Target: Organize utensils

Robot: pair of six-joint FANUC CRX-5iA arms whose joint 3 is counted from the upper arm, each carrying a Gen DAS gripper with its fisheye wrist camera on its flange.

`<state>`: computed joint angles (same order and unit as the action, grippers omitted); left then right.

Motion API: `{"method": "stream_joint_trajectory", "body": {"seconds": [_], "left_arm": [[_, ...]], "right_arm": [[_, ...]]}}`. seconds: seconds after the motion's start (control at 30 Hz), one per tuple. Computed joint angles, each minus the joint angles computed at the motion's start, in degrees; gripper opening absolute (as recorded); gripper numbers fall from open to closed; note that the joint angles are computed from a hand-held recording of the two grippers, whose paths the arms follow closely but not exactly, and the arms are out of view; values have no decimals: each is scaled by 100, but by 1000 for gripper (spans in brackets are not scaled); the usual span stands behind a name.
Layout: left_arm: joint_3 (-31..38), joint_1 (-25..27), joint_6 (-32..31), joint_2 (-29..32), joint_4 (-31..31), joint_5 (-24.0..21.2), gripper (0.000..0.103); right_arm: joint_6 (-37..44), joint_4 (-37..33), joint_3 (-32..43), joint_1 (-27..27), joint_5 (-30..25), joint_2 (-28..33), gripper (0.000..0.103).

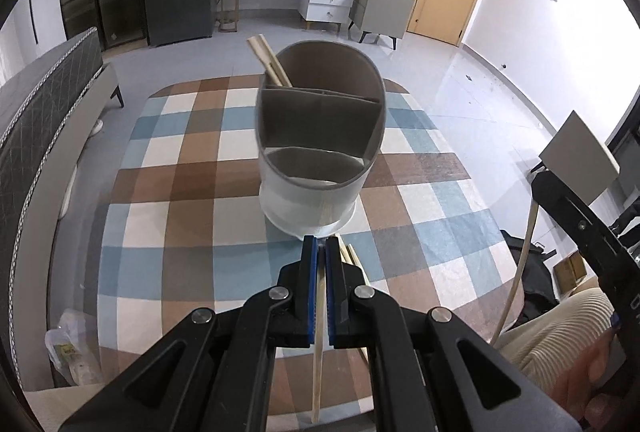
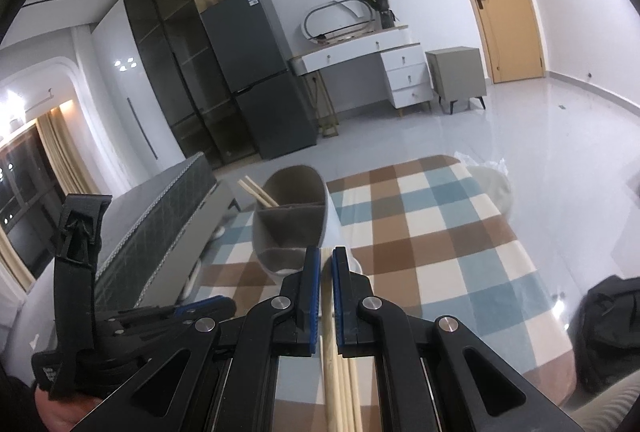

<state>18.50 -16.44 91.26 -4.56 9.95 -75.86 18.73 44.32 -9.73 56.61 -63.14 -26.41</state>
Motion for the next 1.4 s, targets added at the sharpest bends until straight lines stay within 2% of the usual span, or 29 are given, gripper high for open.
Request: {"method": "stream_joint_trajectory", "body": {"seconds": [0.33, 0.67, 0.8, 0.93, 1.03, 1.2, 1.4], "left_arm": [[400, 325, -304, 30, 455, -171, 0], [1472, 683, -435, 450, 1172, -227, 0], [2150, 904, -382, 756, 1469, -221, 0], [3113, 1009, -244, 1280, 1569, -349, 0], [3665, 1038, -160, 1628, 1567, -287, 0], [4065, 1035, -82, 2036, 1509, -131, 0], [3762, 1063, 75, 2141, 1360, 396, 0]], "right_arm": [[0, 345, 236, -146, 220, 127, 5], [398, 529, 919, -725, 771, 646, 5], [603, 487, 1299, -1083, 1127, 957, 5], [770, 501, 1635, -1391, 1511, 1293, 5], [660, 813, 1689, -1654, 2017, 1524, 5], [561, 1143, 1725, -2067, 2941, 1914, 5], [607, 988, 1737, -2319, 3475, 2263, 5]]}}
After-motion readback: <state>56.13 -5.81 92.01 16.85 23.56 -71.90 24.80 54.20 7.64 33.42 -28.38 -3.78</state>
